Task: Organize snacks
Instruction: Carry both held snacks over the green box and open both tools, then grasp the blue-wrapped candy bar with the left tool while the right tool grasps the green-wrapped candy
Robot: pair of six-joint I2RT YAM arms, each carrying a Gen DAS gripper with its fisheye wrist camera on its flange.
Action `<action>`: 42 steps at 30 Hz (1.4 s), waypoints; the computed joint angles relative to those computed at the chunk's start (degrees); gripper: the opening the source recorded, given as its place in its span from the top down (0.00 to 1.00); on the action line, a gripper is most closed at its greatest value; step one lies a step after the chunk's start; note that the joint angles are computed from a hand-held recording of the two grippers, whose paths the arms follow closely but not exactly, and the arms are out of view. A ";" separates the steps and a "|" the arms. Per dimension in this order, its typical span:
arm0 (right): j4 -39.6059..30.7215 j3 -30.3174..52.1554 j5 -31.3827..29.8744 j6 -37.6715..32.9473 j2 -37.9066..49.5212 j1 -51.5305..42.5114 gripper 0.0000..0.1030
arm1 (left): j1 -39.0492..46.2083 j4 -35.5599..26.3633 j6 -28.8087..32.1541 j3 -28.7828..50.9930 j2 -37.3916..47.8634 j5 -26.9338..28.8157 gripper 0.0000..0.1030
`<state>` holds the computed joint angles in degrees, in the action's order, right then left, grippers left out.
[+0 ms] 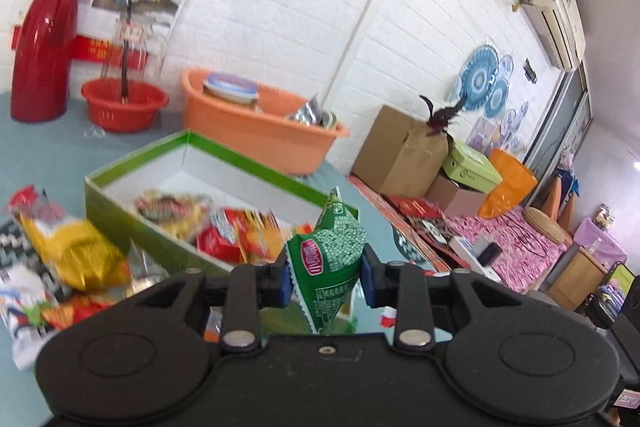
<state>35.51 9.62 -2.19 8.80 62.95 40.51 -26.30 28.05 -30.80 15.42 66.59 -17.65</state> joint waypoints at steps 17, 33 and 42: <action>16.72 19.79 -0.17 2.63 36.97 -9.01 0.45 | 17.41 10.52 3.47 9.36 21.92 13.28 0.40; 25.28 17.91 3.15 3.86 40.68 -9.48 0.00 | 14.89 14.18 4.35 7.12 21.20 5.43 0.00; 25.95 5.69 3.86 5.04 25.51 -7.06 0.00 | 5.67 1.08 0.19 1.12 3.29 -2.84 0.00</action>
